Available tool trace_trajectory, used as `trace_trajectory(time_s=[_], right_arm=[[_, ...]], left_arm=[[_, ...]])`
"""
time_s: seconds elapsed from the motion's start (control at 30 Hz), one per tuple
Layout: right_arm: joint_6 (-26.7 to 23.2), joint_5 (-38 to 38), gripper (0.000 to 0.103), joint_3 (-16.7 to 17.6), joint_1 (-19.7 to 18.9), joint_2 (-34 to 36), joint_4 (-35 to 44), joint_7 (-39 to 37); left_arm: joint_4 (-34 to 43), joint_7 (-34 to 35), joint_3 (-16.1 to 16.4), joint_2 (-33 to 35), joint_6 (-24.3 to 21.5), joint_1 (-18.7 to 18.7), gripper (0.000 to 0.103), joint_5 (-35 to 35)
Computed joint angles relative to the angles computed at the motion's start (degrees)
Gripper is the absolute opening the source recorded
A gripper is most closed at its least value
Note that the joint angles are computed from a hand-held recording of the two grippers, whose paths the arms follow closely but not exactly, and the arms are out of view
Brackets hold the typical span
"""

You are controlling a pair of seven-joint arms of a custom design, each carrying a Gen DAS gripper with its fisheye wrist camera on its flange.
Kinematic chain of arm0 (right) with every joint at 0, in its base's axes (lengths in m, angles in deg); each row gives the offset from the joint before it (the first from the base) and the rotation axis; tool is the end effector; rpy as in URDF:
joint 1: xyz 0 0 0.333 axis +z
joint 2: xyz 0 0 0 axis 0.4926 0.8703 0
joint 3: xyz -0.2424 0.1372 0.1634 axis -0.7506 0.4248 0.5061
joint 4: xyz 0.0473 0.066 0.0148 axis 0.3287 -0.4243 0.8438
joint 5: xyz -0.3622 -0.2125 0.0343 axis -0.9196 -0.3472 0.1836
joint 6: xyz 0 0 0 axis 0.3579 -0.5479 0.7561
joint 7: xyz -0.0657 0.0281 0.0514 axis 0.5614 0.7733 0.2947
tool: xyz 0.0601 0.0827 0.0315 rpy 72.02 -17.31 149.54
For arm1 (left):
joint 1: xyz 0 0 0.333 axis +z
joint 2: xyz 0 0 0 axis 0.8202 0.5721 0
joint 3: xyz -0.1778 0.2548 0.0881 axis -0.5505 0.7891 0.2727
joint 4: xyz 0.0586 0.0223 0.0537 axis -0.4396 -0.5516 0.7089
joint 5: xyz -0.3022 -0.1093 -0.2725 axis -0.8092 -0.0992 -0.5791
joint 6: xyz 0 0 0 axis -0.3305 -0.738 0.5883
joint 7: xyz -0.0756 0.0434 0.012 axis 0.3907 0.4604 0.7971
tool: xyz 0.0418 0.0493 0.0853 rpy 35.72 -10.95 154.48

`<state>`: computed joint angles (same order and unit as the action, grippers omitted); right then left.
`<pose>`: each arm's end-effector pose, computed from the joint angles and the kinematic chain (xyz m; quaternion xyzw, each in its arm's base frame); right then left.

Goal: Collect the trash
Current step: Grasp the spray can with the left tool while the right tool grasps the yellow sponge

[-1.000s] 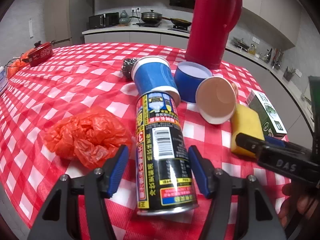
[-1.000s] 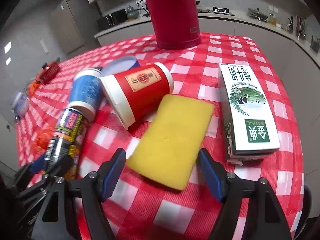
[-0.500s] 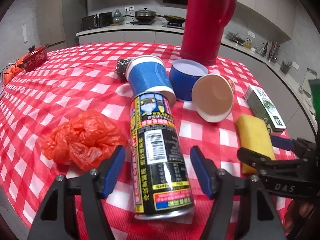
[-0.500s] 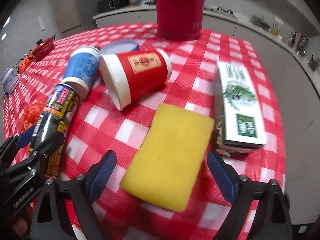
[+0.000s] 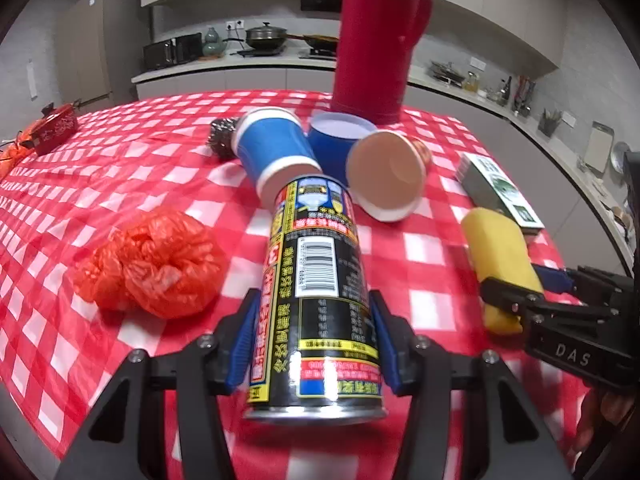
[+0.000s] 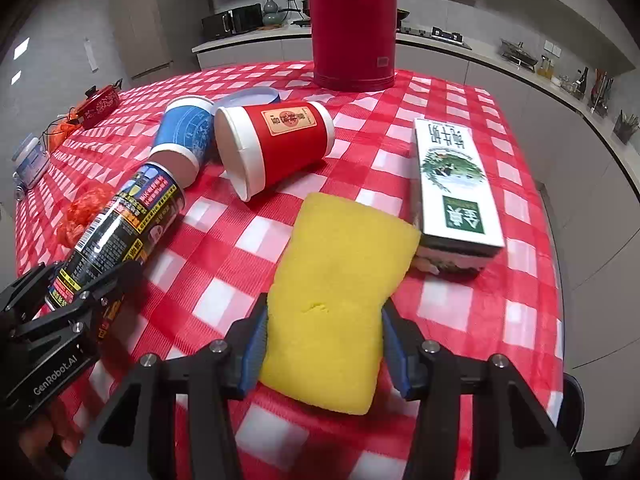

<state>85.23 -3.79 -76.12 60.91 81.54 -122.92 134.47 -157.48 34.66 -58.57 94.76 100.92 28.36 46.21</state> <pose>0.6317 0.4011 0.6139 -0.7443 0.5935 -0.1729 0.2527 0.6076 -0.4311 0.5837 -0.6481 0.6673 -0.2935 0.2203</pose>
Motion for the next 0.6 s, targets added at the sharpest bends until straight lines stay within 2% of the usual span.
trace_trajectory(time_s=[0.07,0.1,0.2,0.3,0.37,0.4,0.43,0.47,0.6], right_arm=[[-1.9,0.9,0.056,0.5,-0.3,0.0,0.4,-1.7],[-1.1,0.8,0.058,0.4,-0.2,-0.6,-0.5,-1.5],[-1.6,0.5,0.071,0.0,-0.2,-0.6,-0.7,-0.1],[-2.9,0.5,0.073,-0.1,-0.4,0.5,0.7,0.4],[-3.4,1.3,0.061,0.1,-0.7,1.1,1.3,-0.2],[-3.0,1.5,0.06,0.1,-0.8,0.9,1.0,-0.3],[-2.5,1.8,0.054,0.2,-0.9,0.6,0.4,-0.4],[-1.8,2.5,0.049,0.3,-1.1,0.2,-0.3,-0.6],[0.9,1.3,0.044,0.1,-0.9,-2.3,-3.6,0.4]], left_arm=[[-0.5,1.1,-0.5,-0.5,-0.3,0.1,0.053,-0.6],[0.0,2.5,-0.9,-0.1,-1.4,0.2,0.054,-1.4],[1.3,1.9,-0.3,0.7,-3.4,-0.6,0.055,-0.5],[3.5,1.5,0.2,2.0,-4.1,-0.7,0.06,-0.5],[6.3,2.7,0.2,3.9,-5.2,-0.5,0.06,-1.4],[6.6,3.2,0.2,4.2,-5.4,-0.3,0.059,-2.0],[7.3,4.1,0.1,4.8,-6.0,-0.1,0.054,-2.8],[6.5,4.7,-0.1,4.5,-4.6,0.4,0.053,-3.7],[4.2,4.8,0.2,2.9,-2.6,-0.1,0.053,-3.1]])
